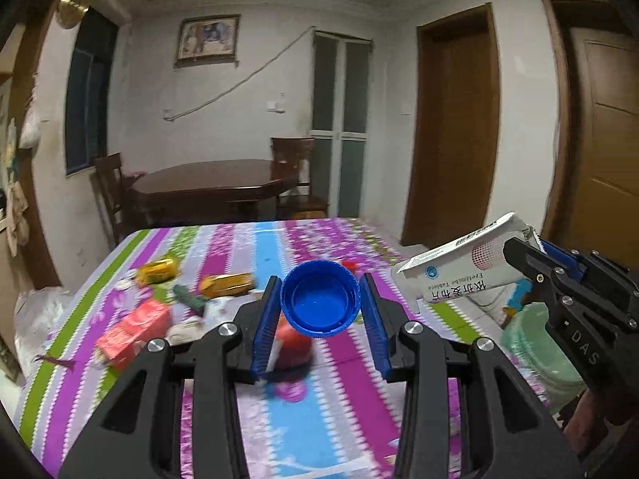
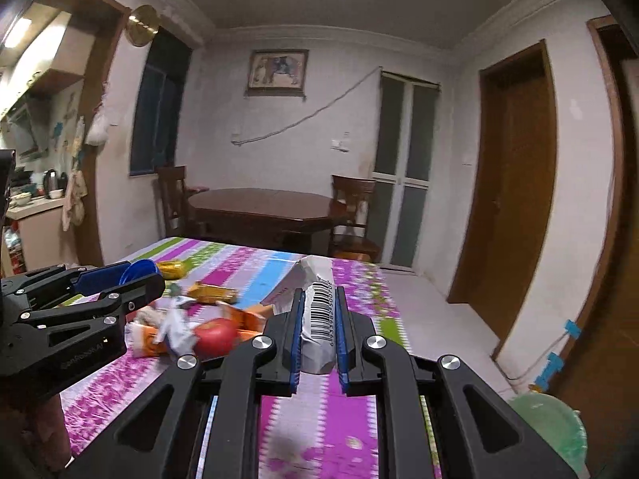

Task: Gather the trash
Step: 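Carry cap and wipe pack to the green bin and open both tools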

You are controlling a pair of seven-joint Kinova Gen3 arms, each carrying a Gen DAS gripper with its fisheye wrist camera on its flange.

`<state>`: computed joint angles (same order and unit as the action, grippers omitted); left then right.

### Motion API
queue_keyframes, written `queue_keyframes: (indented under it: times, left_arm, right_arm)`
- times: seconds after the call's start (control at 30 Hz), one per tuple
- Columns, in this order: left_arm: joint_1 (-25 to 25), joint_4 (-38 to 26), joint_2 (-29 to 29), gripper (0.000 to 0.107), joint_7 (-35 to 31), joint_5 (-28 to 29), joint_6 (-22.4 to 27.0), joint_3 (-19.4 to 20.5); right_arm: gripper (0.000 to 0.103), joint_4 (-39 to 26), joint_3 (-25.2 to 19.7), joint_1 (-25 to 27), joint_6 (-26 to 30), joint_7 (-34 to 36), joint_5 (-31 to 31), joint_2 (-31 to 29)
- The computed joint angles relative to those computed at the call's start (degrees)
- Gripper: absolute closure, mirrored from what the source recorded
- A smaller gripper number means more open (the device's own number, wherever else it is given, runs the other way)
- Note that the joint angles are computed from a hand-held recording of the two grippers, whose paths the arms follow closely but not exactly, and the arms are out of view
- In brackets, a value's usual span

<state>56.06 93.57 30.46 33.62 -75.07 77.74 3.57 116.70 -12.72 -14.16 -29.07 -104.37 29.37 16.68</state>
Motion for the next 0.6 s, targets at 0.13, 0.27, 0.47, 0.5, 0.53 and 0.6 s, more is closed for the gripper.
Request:
queue_keyframes:
  times: [0.13, 0.27, 0.47, 0.5, 0.53, 0.6]
  left_arm:
    - [-0.79, -5.00, 2.42, 0.069, -4.21, -1.97, -3.43, -0.29]
    - [-1.01, -10.43, 5.13, 0.069, -8.70, -2.95, -8.01, -1.92]
    - [-0.78, -19.94, 9.80, 0.069, -16.15, -2.63, -14.90, -4.63]
    - [-1.10, -22.10, 10.91, 0.069, -17.91, -2.25, -16.49, -4.80]
    - [-1.05, -23.41, 11.56, 0.069, -18.98, -1.79, -17.29, -5.21]
    - [-1.64, -27.18, 13.54, 0.069, -22.14, -0.73, -20.07, -5.55]
  right_arm:
    - [0.088, -0.22, 1.09, 3.05, -0.04, -1.46, 1.50, -0.38]
    - [0.088, -0.31, 2.53, 6.14, -0.19, -2.55, 2.94, -0.79]
    - [0.088, -2.11, 4.56, 12.00, 1.41, -5.14, 6.25, -0.49]
    - [0.088, -2.68, 4.92, 12.91, 1.98, -5.44, 6.67, -0.18]
    - [0.088, -3.17, 5.03, 13.80, 2.44, -5.84, 7.27, 0.14]
    - [0.088, -4.88, 5.26, 16.35, 4.35, -7.11, 9.21, 1.16]
